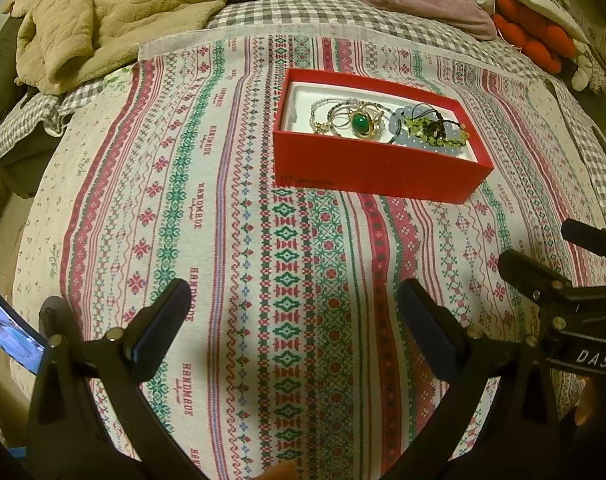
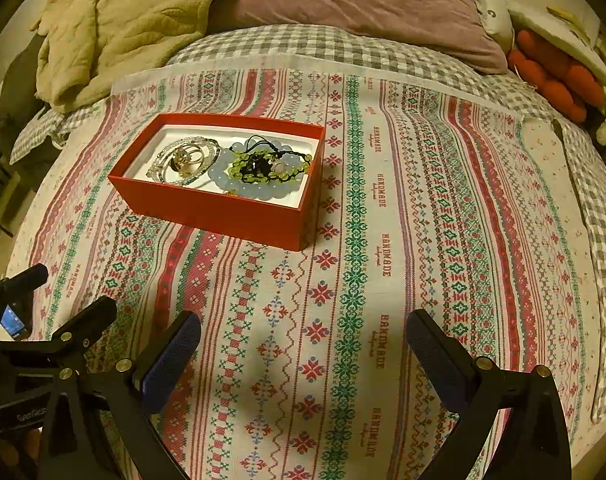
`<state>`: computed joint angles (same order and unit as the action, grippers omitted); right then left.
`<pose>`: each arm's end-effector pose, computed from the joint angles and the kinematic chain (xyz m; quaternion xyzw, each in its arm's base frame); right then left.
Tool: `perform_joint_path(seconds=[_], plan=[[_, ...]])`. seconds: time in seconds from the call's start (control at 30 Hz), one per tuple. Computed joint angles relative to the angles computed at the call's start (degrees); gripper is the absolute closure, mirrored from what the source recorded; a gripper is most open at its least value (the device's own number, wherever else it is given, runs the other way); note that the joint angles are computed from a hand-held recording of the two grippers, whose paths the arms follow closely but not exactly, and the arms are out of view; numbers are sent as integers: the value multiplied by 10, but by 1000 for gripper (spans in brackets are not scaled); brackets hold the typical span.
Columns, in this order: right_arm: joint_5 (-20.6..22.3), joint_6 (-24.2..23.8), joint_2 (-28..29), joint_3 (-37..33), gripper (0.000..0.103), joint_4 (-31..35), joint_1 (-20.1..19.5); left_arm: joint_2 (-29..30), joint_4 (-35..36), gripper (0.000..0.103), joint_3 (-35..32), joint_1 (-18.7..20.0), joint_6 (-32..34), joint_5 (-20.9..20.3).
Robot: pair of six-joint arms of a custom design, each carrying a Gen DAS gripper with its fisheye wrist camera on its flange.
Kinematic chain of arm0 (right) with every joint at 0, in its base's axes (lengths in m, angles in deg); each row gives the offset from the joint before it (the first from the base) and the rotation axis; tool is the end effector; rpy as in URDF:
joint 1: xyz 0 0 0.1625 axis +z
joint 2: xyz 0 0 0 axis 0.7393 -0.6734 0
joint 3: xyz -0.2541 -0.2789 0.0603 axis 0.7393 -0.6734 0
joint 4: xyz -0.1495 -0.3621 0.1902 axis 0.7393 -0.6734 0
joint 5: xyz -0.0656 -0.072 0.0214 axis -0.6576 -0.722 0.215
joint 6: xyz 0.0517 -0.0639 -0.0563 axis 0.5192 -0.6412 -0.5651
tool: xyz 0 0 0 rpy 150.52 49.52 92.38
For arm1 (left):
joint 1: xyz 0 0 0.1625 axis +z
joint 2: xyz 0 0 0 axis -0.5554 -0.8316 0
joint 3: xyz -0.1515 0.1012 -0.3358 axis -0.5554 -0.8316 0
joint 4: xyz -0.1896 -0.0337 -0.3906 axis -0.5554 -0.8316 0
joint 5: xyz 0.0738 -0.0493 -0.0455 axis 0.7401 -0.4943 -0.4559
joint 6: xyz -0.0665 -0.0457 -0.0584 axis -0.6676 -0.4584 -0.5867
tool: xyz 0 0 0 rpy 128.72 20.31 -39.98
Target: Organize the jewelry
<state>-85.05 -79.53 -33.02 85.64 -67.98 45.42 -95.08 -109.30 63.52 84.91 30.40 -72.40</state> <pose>0.1251 -0.7810 0.2118 0.2983 -0.8903 0.1346 0.3168 -0.2862 -0.7041 0.0424 -0.0386 0.8669 -0.2793 0.4111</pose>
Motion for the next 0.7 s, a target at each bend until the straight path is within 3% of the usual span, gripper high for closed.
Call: perform_joint_path(seconds=[0.7], plan=[[-1,0,0,-1,0,1,0,0,5,1,-1,1,-3,1]])
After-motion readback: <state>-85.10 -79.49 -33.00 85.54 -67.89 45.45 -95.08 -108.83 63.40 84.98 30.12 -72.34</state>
